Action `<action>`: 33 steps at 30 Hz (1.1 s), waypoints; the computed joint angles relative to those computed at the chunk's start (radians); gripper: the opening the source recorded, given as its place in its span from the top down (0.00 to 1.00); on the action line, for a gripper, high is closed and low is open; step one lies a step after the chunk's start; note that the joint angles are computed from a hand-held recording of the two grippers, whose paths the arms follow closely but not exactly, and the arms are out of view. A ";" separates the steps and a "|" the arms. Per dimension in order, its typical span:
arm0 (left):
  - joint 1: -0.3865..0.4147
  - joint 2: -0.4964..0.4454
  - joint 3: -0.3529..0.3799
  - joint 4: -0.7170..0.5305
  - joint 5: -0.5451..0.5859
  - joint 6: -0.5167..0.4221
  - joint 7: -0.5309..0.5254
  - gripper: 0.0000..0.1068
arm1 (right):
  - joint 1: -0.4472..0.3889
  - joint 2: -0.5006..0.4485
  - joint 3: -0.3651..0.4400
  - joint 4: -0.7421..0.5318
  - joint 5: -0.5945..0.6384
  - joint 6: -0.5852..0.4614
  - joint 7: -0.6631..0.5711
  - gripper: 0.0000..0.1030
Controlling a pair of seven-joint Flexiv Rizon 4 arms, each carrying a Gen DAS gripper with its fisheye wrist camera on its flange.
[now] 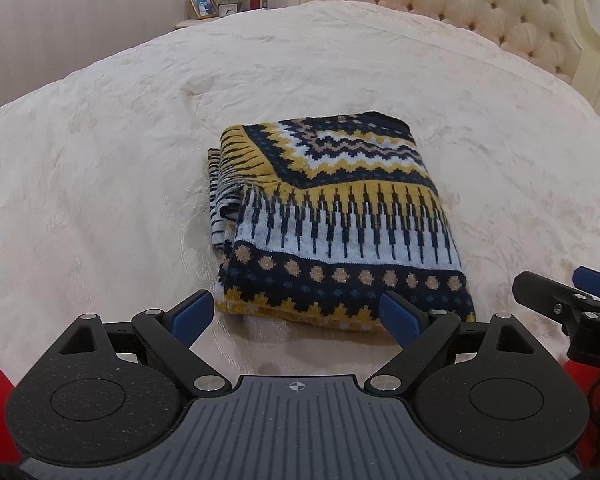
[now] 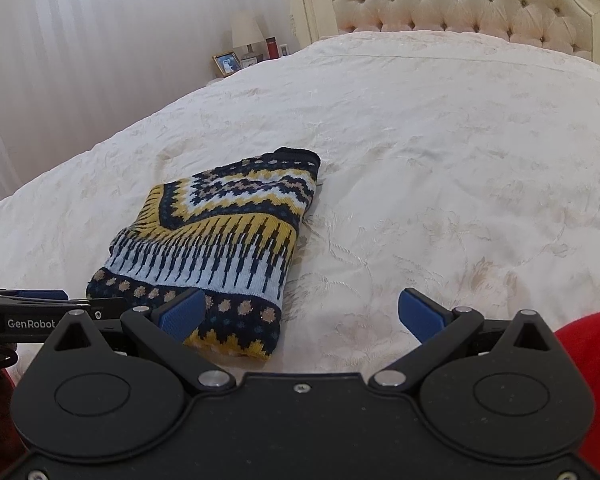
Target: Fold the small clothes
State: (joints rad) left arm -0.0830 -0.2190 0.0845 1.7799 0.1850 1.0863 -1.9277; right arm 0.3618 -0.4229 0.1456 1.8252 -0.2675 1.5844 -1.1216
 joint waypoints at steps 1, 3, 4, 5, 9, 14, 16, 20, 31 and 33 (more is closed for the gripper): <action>0.000 0.000 0.000 0.000 0.000 0.000 -0.001 0.15 | 0.001 0.000 -0.001 0.000 0.000 -0.001 0.000 0.01; 0.001 0.000 -0.001 0.001 -0.003 0.000 0.001 0.15 | -0.001 0.000 0.001 0.000 0.001 -0.003 -0.001 0.01; 0.001 -0.001 -0.001 0.001 -0.004 0.000 0.000 0.15 | 0.000 0.000 0.001 -0.001 0.001 -0.004 -0.001 0.01; 0.001 -0.001 -0.001 0.001 -0.005 0.001 0.000 0.15 | 0.000 0.001 0.001 0.000 0.001 -0.005 -0.002 0.01; 0.001 -0.001 -0.002 0.001 -0.006 0.000 0.003 0.15 | -0.004 -0.001 0.006 -0.002 0.003 -0.009 -0.008 0.01; 0.001 -0.001 -0.002 0.001 -0.007 0.000 0.004 0.15 | -0.002 0.000 0.003 -0.003 0.004 -0.011 -0.009 0.01; 0.000 -0.001 0.000 0.000 -0.003 -0.002 0.001 0.15 | -0.001 -0.001 0.004 -0.003 0.004 -0.011 -0.009 0.01; 0.000 -0.001 -0.001 -0.001 -0.003 -0.002 0.004 0.15 | 0.000 0.000 0.002 -0.003 0.004 -0.010 -0.009 0.01; -0.005 -0.001 0.000 -0.001 0.010 0.002 -0.001 0.15 | 0.004 0.000 -0.002 -0.001 0.002 -0.010 -0.006 0.01; -0.005 -0.001 0.000 -0.002 0.012 0.001 -0.002 0.15 | 0.005 0.001 -0.003 -0.001 0.001 -0.010 -0.006 0.01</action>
State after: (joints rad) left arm -0.0884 -0.2202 0.0850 1.7774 0.1975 1.0871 -1.9296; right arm 0.3665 -0.4224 0.1431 1.8240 -0.2661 1.5742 -1.1272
